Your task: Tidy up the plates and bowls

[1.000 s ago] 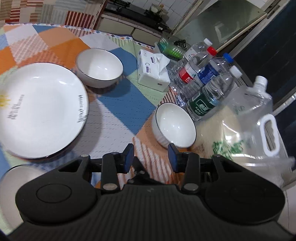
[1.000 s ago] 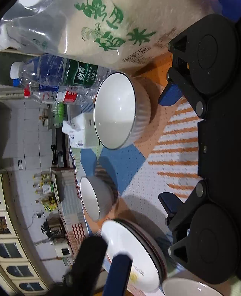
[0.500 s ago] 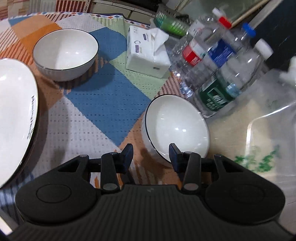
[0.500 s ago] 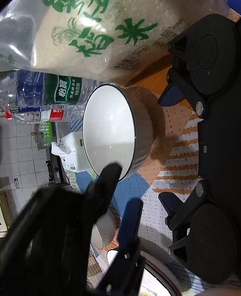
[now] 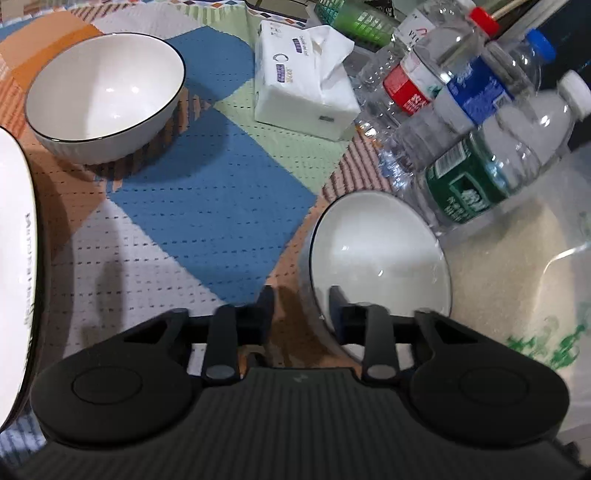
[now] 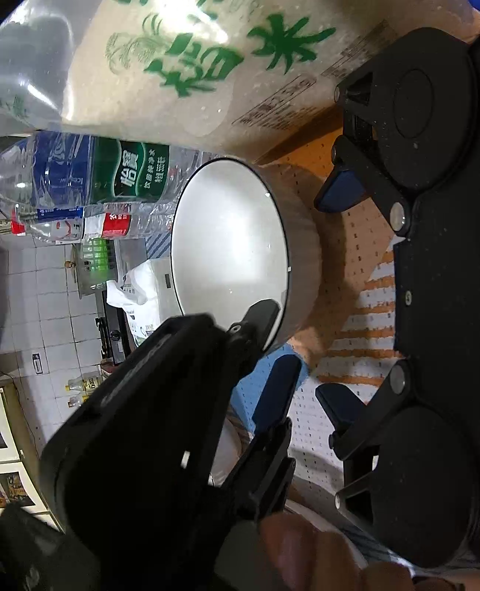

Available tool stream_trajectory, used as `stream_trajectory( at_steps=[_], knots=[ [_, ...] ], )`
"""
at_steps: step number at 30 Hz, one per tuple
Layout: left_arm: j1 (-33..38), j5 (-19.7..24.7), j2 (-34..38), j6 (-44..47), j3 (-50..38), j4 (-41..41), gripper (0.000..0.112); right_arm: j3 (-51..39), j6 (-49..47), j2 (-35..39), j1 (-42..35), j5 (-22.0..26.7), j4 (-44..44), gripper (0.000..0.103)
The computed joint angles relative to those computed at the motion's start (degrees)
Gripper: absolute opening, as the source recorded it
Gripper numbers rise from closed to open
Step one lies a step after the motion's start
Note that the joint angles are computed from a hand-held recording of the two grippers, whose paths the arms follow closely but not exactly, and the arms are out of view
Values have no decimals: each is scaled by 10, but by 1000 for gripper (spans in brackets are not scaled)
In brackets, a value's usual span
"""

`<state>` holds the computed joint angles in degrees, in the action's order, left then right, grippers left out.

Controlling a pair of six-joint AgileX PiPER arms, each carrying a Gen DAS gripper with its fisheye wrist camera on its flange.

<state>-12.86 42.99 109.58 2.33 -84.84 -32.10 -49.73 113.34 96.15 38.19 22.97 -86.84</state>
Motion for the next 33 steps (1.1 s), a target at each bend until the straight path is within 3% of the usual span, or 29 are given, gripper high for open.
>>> stream_trajectory(
  at_steps=[6,9,11,13,18,22,27,29,33],
  knots=[
    [11,7,-10,5,15,-15,10,5,16,-3,-7,-9,-23,101],
    [20,-11,-30,0,41,-23,10,0,8,2,-3,0,-15,101],
    [22,-9,-39,0,46,-14,10,-23,-57,18,4,15,35,101],
    [22,16,-43,-16,33,18,10,-33,-77,24,2,19,47,100],
    [34,51,-79,-11,39,38,10,3,0,-5,8,5,-54,101],
    [48,110,-116,-10,30,61,11,31,9,-46,26,6,-121,101],
    [67,166,-180,-3,36,86,13,36,-77,-104,33,-43,-74,101],
    [70,189,-205,-6,33,107,13,29,-145,-122,43,-55,-15,102],
    [95,237,-248,-6,33,122,13,18,-229,-147,90,-37,66,102]
  ],
)
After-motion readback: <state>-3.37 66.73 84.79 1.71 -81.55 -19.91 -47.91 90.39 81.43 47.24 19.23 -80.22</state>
